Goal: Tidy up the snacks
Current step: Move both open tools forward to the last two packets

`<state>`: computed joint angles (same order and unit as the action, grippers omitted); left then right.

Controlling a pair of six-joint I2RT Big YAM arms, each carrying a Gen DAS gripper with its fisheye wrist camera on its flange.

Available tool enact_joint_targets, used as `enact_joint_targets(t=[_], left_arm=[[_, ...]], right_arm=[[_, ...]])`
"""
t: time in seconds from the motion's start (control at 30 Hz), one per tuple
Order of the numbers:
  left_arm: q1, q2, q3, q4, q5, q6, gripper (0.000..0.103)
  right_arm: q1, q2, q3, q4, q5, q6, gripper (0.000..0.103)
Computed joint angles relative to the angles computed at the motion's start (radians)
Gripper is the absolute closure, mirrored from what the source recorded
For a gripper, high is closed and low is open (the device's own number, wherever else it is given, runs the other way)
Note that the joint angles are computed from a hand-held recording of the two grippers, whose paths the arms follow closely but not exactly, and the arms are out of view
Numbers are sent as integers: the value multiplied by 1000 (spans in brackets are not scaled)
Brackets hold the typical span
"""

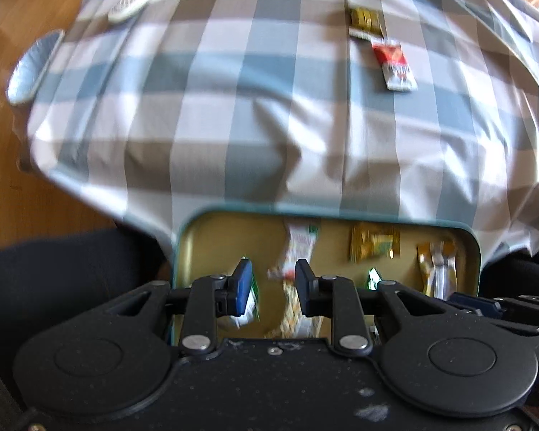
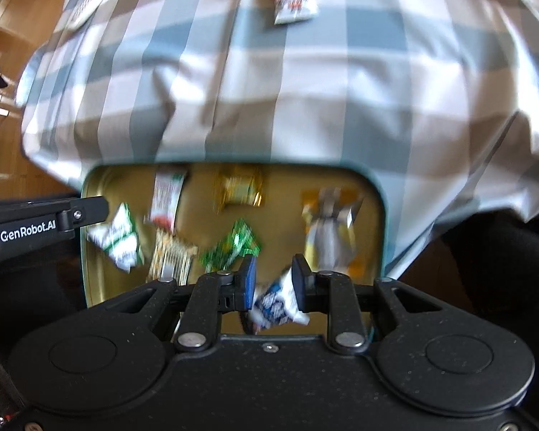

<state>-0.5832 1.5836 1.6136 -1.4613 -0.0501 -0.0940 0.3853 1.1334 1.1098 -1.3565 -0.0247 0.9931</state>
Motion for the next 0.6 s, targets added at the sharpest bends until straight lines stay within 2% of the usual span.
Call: enact_joint_targets(t=[0.3, 0.6], left_arm=[[1, 128, 195, -4, -21, -3, 77], [9, 280, 382, -7, -26, -34, 76]], right_arm=[[-130, 71, 86, -14, 33, -81, 69], [-216, 186, 161, -3, 15, -122, 69]])
